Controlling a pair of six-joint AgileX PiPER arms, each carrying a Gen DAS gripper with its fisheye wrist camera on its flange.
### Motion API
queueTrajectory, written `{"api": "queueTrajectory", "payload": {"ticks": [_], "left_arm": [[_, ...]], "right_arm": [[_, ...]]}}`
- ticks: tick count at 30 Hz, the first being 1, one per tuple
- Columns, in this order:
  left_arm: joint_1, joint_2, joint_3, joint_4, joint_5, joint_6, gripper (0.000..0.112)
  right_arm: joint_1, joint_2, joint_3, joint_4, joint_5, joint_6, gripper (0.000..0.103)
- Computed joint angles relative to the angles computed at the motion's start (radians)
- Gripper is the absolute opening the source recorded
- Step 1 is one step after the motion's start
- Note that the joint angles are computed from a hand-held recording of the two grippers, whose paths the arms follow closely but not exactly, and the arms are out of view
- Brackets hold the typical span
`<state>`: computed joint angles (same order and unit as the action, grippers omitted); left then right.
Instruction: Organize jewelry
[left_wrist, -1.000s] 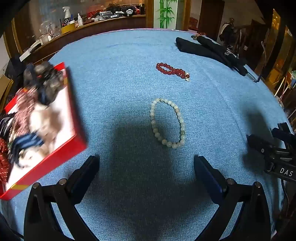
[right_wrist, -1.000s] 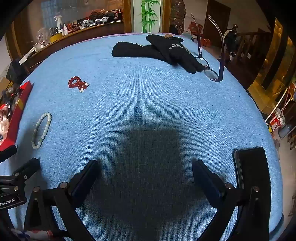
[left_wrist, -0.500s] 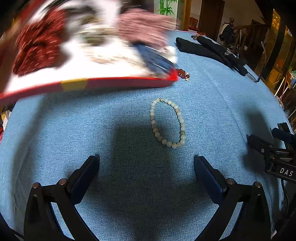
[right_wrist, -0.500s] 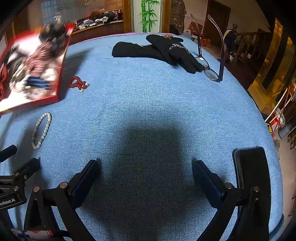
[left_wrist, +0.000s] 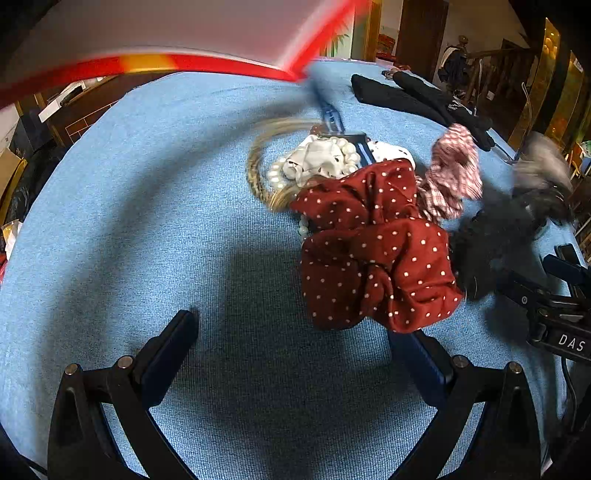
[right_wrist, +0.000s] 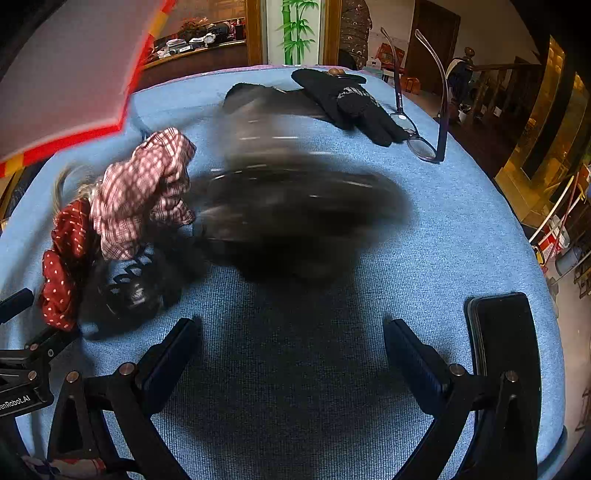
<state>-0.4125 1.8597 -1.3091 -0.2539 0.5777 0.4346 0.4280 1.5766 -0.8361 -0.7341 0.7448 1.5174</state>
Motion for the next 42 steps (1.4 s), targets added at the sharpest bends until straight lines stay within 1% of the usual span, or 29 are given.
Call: {"api": "queueTrajectory", "payload": {"ticks": [30,34,35,37,38,40,41,42], "left_arm": [[-0.003,0.001,0.006,0.0,-0.007,-0.001,0.103],[-0.003,0.001,0.006,0.0,-0.007,-0.001,0.103],[-0.006,0.002,0.005,0.012,-0.011,-0.026,0.103],[-0.03,0.005,0.007,0.088,-0.031,-0.149,0.103],[-0.039,-0.003,0.016,0.11,-0.037,-0.177,0.103],[-0.041,-0.024,0.044,0.1,-0.043,-0.152,0.103],[-0.036,-0.036,0.055,0.09,-0.042,-0.122,0.101],[-0.027,-0.084,0.093,0.07,-0.073,-0.087,0.1]], "right_arm": [[0.006,0.001,-0.003,0.001,0.005,0.002,0.103],[0.013,0.016,-0.019,0.003,0.031,0.033,0.103],[0.014,0.019,-0.022,0.002,0.036,0.041,0.103],[0.011,0.024,-0.03,0.006,0.038,0.039,0.103],[0.011,0.025,-0.032,0.007,0.041,0.041,0.103],[0.012,0.018,-0.044,0.028,0.05,0.014,0.103],[0.022,0.009,-0.036,0.035,0.051,0.019,0.103],[0.03,-0.01,-0.023,0.042,0.044,0.022,0.097]]}}
